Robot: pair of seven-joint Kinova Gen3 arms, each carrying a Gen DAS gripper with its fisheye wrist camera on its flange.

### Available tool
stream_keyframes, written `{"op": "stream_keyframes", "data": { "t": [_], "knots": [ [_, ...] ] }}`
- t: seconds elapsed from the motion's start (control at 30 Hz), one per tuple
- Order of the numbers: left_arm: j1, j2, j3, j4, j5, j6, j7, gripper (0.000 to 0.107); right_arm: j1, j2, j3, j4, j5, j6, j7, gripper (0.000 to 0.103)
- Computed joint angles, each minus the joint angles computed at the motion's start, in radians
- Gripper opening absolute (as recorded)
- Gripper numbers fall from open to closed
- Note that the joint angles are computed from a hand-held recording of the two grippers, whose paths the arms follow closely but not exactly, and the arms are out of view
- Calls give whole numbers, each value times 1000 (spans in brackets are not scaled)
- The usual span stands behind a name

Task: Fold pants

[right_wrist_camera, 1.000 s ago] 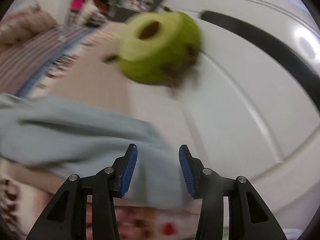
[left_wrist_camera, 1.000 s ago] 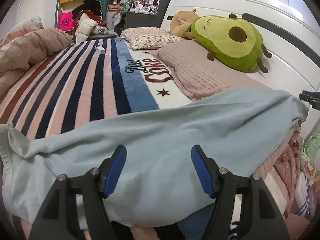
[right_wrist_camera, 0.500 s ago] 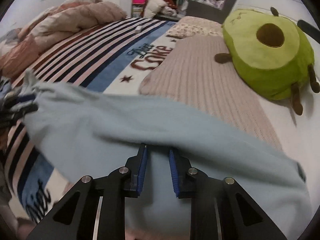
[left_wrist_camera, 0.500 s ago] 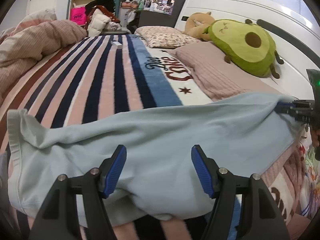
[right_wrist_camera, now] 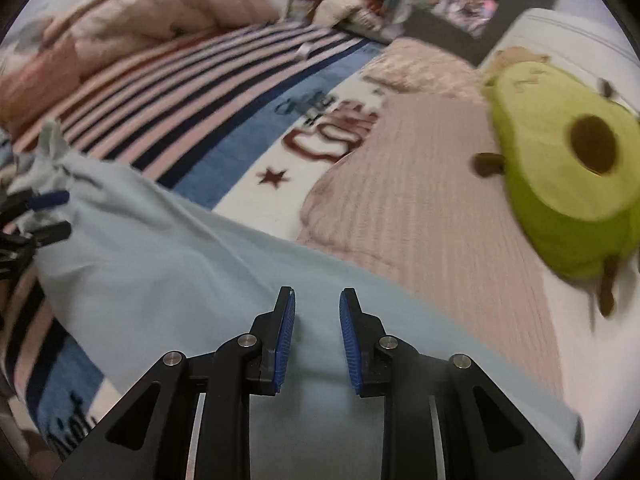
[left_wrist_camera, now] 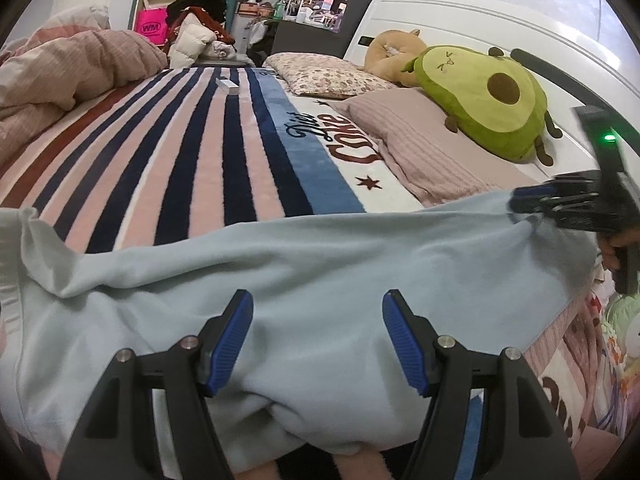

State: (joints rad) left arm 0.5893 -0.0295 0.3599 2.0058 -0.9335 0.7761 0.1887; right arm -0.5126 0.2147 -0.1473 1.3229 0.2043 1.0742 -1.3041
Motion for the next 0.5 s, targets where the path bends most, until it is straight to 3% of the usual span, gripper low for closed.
{"op": "stream_keyframes", "data": {
  "t": [0.13, 0.27, 0.5],
  "knots": [
    [-6, -9, -1, 15, -9, -24, 10, 63, -30, 69, -4, -33, 38, 47, 68, 23],
    [-11, -14, 5, 23, -20, -31, 15, 63, -21, 82, -28, -48, -4, 99, 166, 26],
    [-12, -17, 34, 28, -51, 86, 80, 68, -111, 118, -3, -46, 93, 102, 168, 37]
  ]
}}
